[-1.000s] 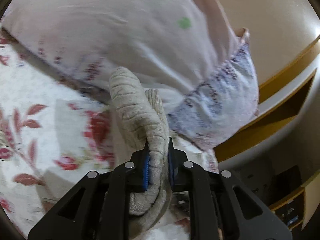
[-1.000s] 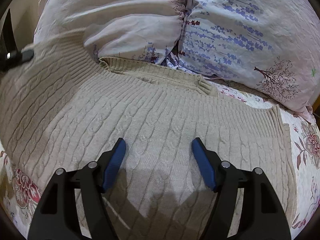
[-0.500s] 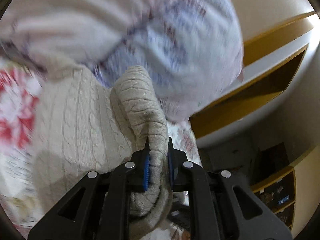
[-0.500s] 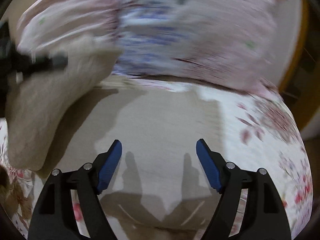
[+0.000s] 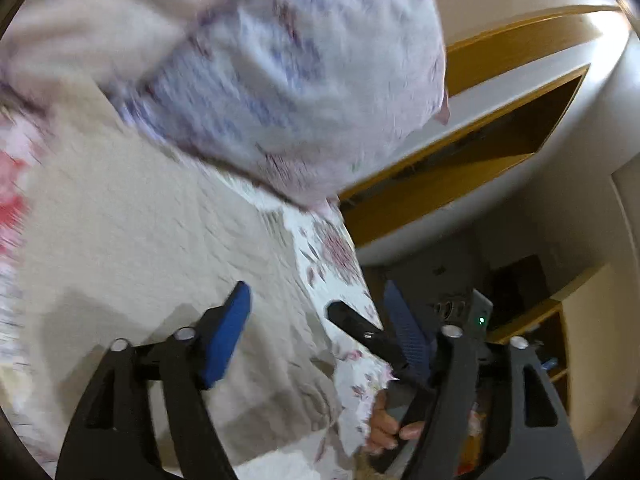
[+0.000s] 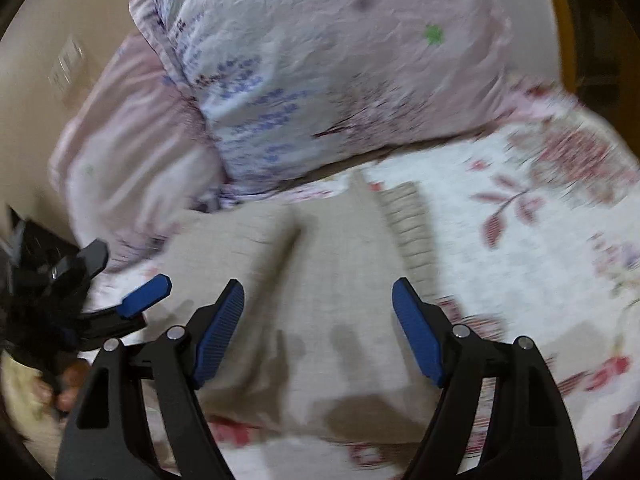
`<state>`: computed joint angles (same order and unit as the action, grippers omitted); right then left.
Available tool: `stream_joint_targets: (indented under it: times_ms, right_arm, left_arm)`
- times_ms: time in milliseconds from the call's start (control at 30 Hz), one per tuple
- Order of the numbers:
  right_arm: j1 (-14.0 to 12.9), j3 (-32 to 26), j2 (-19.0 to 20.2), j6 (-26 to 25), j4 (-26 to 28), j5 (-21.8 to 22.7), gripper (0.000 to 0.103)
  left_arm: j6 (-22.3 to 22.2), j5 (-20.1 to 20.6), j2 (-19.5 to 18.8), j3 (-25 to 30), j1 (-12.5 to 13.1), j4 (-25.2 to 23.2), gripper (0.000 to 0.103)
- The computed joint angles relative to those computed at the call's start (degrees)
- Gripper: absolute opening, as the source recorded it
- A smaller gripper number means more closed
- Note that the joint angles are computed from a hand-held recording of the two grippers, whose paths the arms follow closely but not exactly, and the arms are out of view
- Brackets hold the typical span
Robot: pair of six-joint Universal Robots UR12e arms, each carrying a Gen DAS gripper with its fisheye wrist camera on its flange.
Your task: Fold small clothes
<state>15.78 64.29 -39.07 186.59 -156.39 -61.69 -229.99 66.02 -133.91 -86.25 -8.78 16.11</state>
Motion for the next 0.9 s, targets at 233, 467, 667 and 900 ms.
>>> stream_joint_targets:
  times_ms: [233,467,667,900]
  right_arm:
    - [-0.56,-6.84,3.57,1.66,12.46,15.51,0.067]
    - [0.61,-11.7,5.59,-2.21,24.76,15.41,0.053]
    - [0.83,-14.1,6.79,-4.61,29.3,18.48,0.048]
    - [0.87,-20.22,11.88,6.14,24.52,20.77,0.02]
  left_arm:
    - [1.7,18.89,6.08,-7.58,-0.03,-10.44,0.076]
    - [1.81,15.85,5.5,-7.18,0.52,-16.62,0.075]
    - [1.24,9.63,3.95,-6.61,1.0,-16.4,0.073]
    - [0.45,8.85,4.22,-7.13,1.08,-15.25,0.073]
